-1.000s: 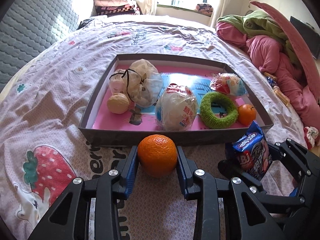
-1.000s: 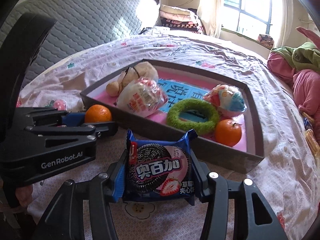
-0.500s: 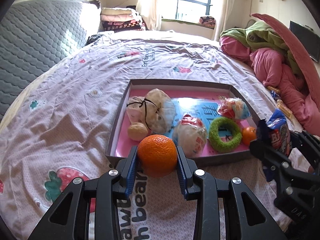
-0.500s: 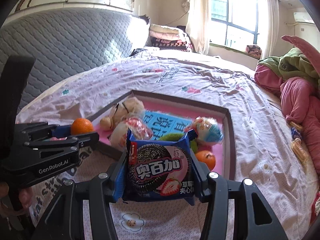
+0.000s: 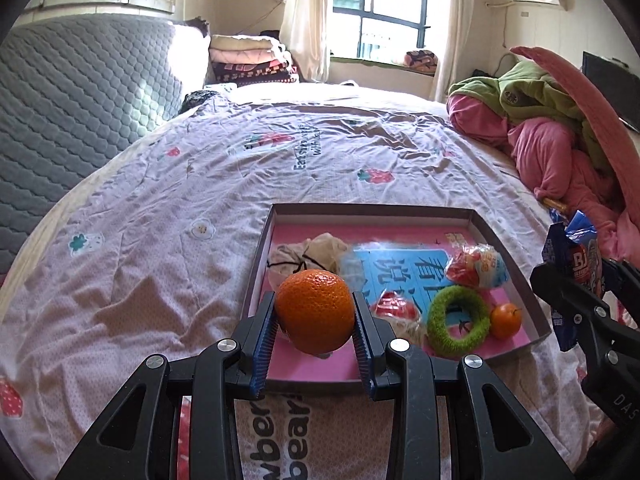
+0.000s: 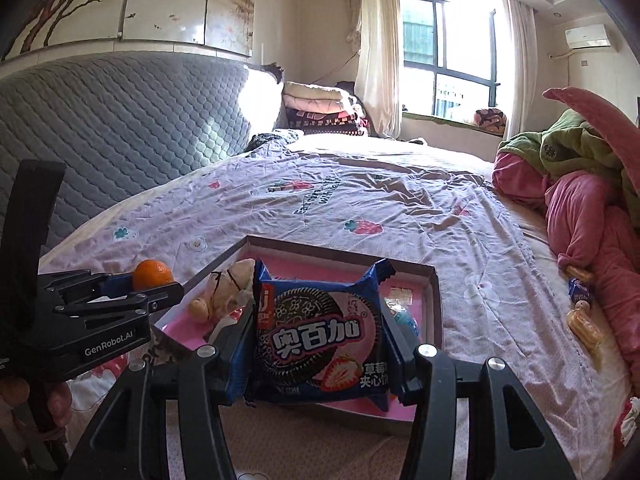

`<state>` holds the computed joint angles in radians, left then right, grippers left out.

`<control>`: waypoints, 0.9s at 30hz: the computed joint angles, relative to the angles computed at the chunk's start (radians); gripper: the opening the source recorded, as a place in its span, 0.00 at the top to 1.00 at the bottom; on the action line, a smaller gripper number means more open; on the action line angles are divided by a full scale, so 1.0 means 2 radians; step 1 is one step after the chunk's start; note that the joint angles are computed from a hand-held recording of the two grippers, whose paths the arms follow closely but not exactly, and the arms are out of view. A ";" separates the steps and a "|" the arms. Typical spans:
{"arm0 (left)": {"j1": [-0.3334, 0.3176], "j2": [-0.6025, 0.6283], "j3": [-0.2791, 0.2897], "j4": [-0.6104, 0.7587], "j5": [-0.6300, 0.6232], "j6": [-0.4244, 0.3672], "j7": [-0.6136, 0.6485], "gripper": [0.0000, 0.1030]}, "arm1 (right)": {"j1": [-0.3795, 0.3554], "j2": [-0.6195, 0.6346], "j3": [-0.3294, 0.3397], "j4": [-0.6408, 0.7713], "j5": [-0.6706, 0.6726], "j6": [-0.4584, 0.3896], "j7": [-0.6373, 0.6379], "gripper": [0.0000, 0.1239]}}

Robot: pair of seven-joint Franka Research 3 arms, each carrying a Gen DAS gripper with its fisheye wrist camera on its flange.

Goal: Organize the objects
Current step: 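Carry the orange over the tray with the left tool while the right tool carries the packet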

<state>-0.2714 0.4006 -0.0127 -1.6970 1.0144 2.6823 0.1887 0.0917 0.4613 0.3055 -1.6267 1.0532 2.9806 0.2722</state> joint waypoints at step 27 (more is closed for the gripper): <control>0.010 0.076 0.013 0.095 -0.090 -0.013 0.081 0.65 | 0.018 0.093 -0.030 0.117 -0.187 -0.012 0.187 0.57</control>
<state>-0.2508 0.5518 0.0139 -1.5077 0.8343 2.6568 0.3515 0.1284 0.6471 0.2453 -1.3917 0.6800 2.9566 0.6467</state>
